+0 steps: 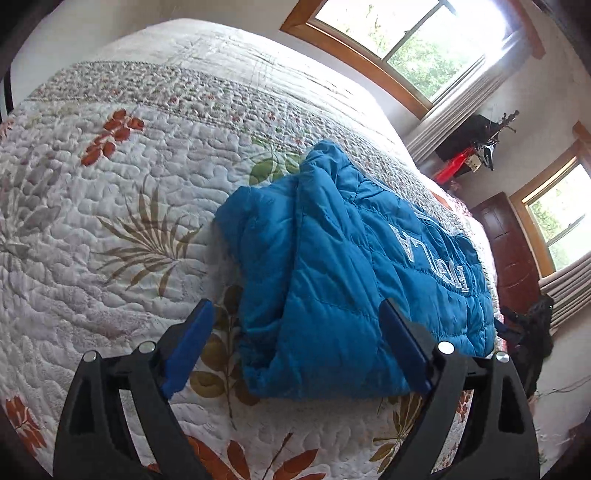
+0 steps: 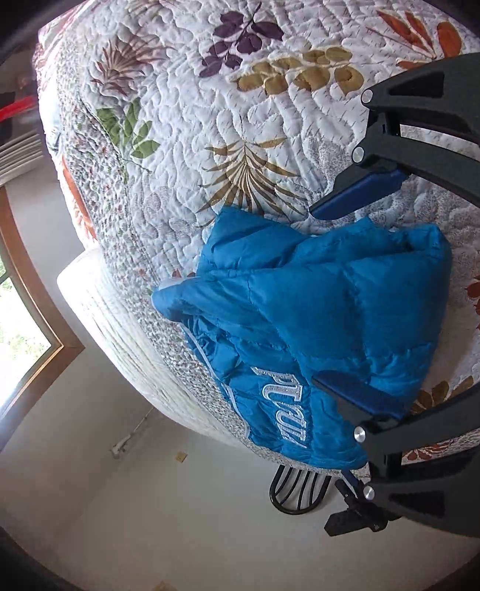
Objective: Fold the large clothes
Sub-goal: 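Grasp the folded edge of the jacket with both grippers, then fold the held edge over onto the 'PUGULA' back with both grippers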
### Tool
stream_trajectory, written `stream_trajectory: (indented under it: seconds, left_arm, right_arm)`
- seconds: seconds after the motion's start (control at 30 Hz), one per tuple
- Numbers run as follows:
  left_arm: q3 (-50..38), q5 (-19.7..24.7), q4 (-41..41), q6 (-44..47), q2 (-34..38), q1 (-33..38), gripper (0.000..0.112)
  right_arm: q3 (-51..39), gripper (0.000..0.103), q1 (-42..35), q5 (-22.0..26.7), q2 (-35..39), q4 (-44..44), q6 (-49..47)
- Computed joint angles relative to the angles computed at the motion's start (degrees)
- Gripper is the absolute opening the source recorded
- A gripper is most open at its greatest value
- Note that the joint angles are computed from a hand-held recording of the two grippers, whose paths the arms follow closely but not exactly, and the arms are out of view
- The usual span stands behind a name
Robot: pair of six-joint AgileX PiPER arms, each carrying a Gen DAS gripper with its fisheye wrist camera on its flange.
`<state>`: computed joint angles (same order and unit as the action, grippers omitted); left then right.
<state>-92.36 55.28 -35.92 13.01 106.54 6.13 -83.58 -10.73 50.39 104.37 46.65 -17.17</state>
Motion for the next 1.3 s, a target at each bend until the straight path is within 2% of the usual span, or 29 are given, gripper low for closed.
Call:
stream_trajectory:
  seconds: [0.1, 0.23, 0.47, 0.5, 0.53, 0.57, 0.6, 0.63, 0.7, 0.8, 0.9, 1.07, 1.3]
  left_arm:
    - [-1.9, 1.2, -1.7, 1.6, 3.4, 0.0, 0.089]
    - [-5.5, 3.5, -6.7, 4.9, 8.2, 0.1, 0.09]
    - [-20.8, 10.0, -6.3, 0.4, 19.7, -1.9, 0.092]
    - [-21.9, 10.2, -5.9, -0.2, 20.5, -2.2, 0.092]
    - [-22.3, 9.8, -5.3, -0.7, 20.8, -2.7, 0.09]
    - [-21.0, 8.5, -4.9, -0.4, 19.9, -3.1, 0.079]
    - [-19.5, 7.4, -5.0, 0.1, 18.8, -3.4, 0.066]
    - [-18.3, 6.4, -5.3, 0.7, 17.7, -3.7, 0.059]
    - [-15.1, 4.3, -5.6, 1.6, 14.9, -4.3, 0.037]
    - [-11.4, 1.0, -5.6, 2.1, 11.0, -5.6, 0.023]
    - [-7.7, -0.6, -6.8, 3.5, 6.7, -5.7, 0.018]
    - [0.1, -2.3, -7.4, 5.8, -2.8, -5.2, 0.017]
    - [14.9, 2.2, -10.7, 14.0, -21.0, 4.0, 0.017]
  right_arm:
    - [-2.4, 0.084, 0.2, 0.1, 3.6, -0.7, 1.1]
    - [-4.5, 0.084, -0.3, 1.6, 7.3, 3.1, -2.1]
    - [-13.0, 0.085, 1.9, 3.6, 13.3, -0.2, 0.7]
    - [-13.9, 0.082, 2.4, 3.5, 13.7, -1.4, 1.6]
    - [-14.6, 0.07, 2.9, 3.4, 14.0, -2.1, 2.0]
    - [-14.6, 0.063, 3.1, 3.4, 14.1, -1.5, 1.4]
    - [-14.3, 0.049, 2.9, 3.7, 13.9, 0.1, 0.3]
    - [-13.8, 0.04, 3.1, 3.5, 13.4, 0.4, 0.1]
    - [-12.4, 0.03, 3.8, 2.1, 11.7, -0.1, 0.3]
    - [-9.9, 0.022, 4.4, 0.7, 8.2, -0.2, 0.2]
    - [-7.7, 0.019, 4.9, 0.6, 4.4, 1.3, -0.8]
    - [-2.0, 0.018, 7.7, -0.7, -4.8, 0.6, -1.5]
    - [9.4, 0.018, 14.1, -2.8, -20.4, 0.8, -2.1]
